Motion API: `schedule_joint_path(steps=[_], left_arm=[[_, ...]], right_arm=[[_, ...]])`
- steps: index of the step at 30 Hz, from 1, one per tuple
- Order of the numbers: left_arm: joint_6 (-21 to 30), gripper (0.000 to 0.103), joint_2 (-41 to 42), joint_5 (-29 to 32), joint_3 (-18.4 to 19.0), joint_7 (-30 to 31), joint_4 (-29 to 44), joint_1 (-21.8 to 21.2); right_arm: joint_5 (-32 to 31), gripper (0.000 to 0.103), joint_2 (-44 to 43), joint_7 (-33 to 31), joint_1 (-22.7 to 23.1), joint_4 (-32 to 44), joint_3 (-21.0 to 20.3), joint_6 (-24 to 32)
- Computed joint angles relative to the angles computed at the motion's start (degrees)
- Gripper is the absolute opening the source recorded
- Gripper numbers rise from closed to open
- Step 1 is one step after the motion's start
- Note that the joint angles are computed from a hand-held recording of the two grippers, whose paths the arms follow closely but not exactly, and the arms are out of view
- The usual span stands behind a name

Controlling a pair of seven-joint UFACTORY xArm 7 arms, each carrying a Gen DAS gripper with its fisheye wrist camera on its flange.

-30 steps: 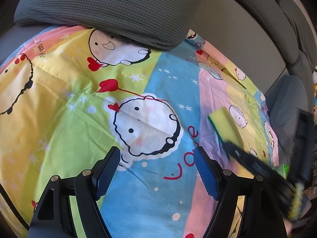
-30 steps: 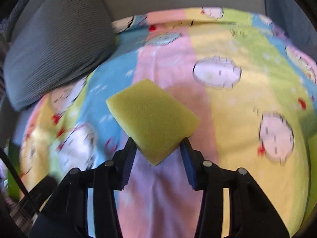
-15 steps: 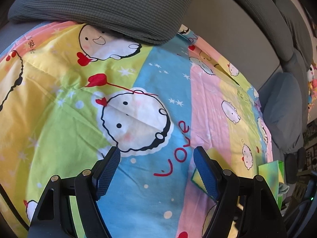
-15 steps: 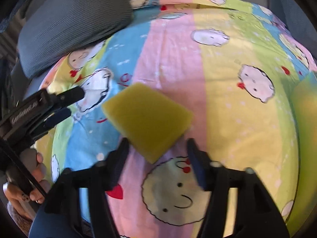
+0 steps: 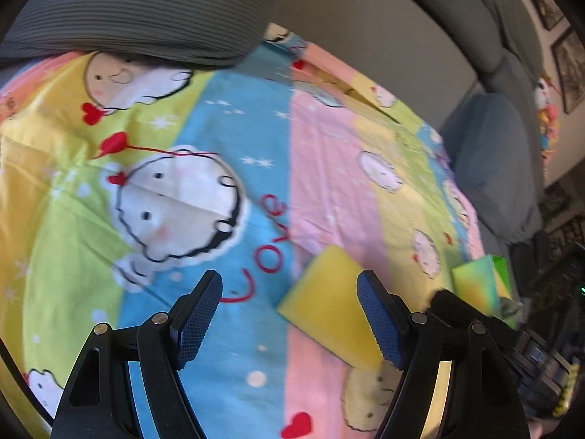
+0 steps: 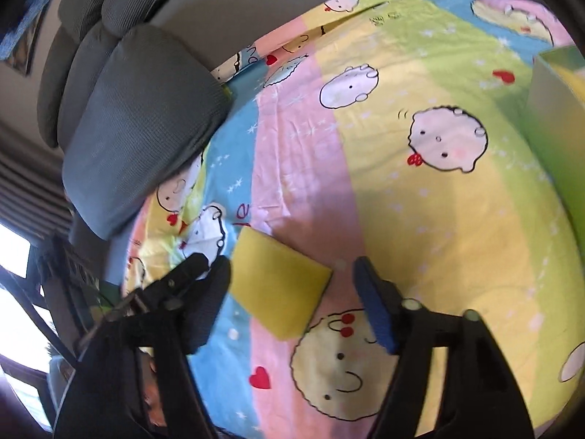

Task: Organize objects
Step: 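Close the left gripper on the yellow sponge while the right gripper holds it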

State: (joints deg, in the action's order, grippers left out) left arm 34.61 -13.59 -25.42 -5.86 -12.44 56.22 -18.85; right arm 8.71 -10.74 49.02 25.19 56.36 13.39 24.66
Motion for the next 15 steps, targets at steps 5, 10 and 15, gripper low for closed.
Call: schedule_joint_path(steps=[5, 10, 15], left_arm=[[1.3, 0.077, 0.4, -7.0, 1.4, 7.6, 0.9, -2.3], [4.0, 0.075, 1.7, -5.5, 0.1, 7.7, 2.1, -1.6], [7.0, 0.066, 4.1, -6.9, -0.2, 9.7, 3.7, -1.6]], right_arm=[[0.5, 0.053, 0.4, 1.5, 0.1, 0.0, 0.1, -0.5], [2.5, 0.053, 1.3, 0.4, 0.5, 0.2, -0.5, -0.6], [7.3, 0.053, 3.3, -3.6, 1.6, 1.2, -1.3, 0.3]])
